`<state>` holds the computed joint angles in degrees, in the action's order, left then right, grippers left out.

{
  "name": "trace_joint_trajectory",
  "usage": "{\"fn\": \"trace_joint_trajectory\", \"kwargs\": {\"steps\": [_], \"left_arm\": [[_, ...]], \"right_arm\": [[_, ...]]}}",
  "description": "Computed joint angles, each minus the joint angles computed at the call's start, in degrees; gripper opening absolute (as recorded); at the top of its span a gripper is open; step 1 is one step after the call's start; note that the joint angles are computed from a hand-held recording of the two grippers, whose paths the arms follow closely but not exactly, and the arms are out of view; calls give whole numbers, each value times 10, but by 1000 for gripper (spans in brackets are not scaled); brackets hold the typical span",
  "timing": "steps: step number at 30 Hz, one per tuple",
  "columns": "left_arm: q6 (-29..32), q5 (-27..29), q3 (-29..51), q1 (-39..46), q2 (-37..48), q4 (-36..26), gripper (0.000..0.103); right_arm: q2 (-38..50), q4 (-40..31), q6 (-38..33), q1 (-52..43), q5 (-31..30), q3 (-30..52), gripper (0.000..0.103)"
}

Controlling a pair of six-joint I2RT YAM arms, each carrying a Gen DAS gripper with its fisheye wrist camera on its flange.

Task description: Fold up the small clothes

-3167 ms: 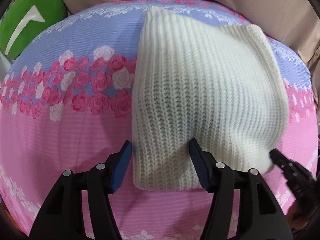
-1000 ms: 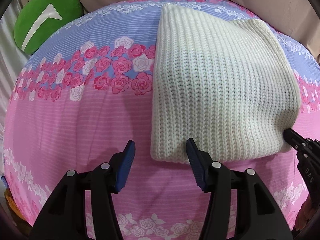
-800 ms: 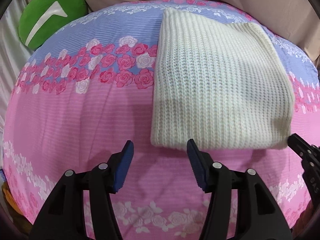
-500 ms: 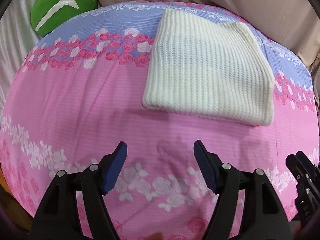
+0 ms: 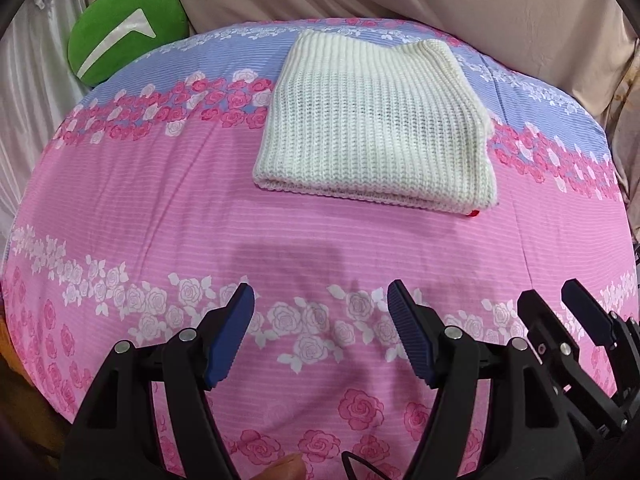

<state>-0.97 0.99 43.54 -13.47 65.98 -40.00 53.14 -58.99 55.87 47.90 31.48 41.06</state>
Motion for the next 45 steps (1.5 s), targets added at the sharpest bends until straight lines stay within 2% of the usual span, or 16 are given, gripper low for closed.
{"fn": "trace_joint_trajectory", "kwargs": {"steps": [6,16,45], "left_arm": [[2,-12,-9,3,-21,0,67],[12,-27,-17,10,-32,14,67],[11,-58,-10,-13,-4,37,67]], "right_arm": [[11,8,30,13,-5,0,49],[30,16,41,22,0,6,50],[46,41,22,-11,-5,0,50]]}}
